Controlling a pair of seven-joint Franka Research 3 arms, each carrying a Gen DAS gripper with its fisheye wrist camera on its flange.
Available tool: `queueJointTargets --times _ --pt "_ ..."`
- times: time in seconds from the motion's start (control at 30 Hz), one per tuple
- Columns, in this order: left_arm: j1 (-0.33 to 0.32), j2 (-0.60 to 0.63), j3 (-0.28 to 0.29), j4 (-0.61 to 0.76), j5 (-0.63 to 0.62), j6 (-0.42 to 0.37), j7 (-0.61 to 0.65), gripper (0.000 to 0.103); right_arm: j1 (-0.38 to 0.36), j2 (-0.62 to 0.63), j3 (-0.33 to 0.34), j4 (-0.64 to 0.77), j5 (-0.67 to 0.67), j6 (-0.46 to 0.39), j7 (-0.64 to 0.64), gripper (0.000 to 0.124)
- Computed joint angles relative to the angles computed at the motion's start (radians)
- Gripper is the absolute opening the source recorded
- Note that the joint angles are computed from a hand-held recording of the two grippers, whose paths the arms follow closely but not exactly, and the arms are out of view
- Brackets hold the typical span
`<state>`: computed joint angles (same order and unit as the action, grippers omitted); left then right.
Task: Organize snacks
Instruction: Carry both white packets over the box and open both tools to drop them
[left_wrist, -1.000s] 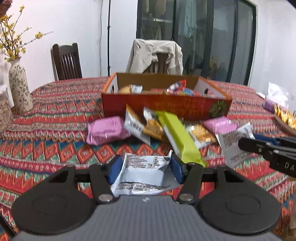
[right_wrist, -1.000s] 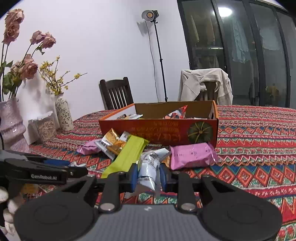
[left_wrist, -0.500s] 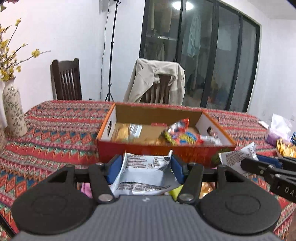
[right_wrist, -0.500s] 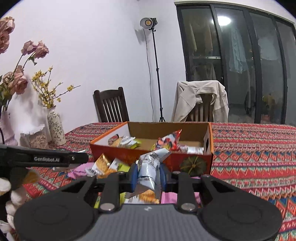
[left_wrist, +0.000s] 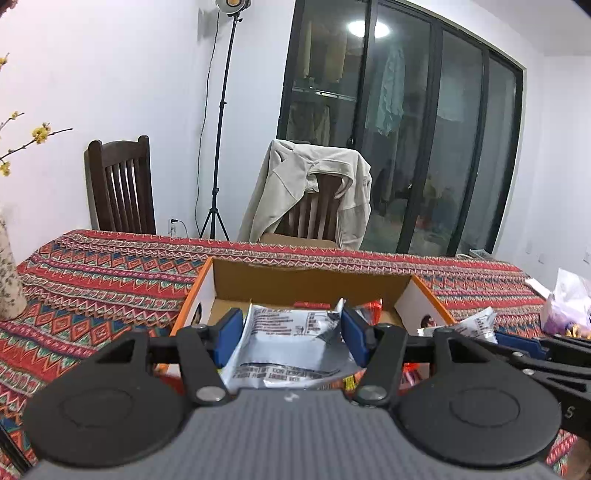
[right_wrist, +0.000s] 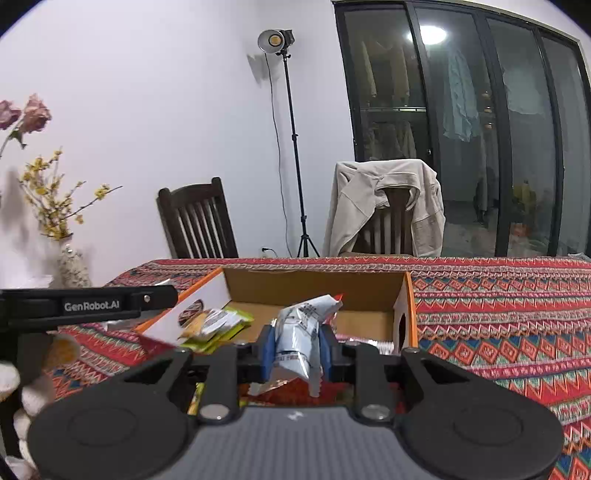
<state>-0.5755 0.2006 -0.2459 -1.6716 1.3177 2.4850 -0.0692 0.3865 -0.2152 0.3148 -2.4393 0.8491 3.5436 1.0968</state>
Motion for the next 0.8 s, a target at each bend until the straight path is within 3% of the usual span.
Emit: queueJointTargets --times 0.23,0.5,0.8 --pt "-0.010 0.098 0.039 0.129 -0.017 0.008 0.034 0.060 -0.014 0.122 -0.008 0.162 0.076 -0.012 -0.123 0.024" --pt "-0.022 0.167 0.092 0.198 -0.052 0.036 0.024 0.060 0.063 0.249 -0.108 0.314 0.115 -0.006 -0.188 0.025" --pt "-0.019 0.218 0.125 0.217 -0.128 0.070 0.067 0.059 0.058 0.327 -0.168 0.312 -0.154 0.009 0.079 0.024"
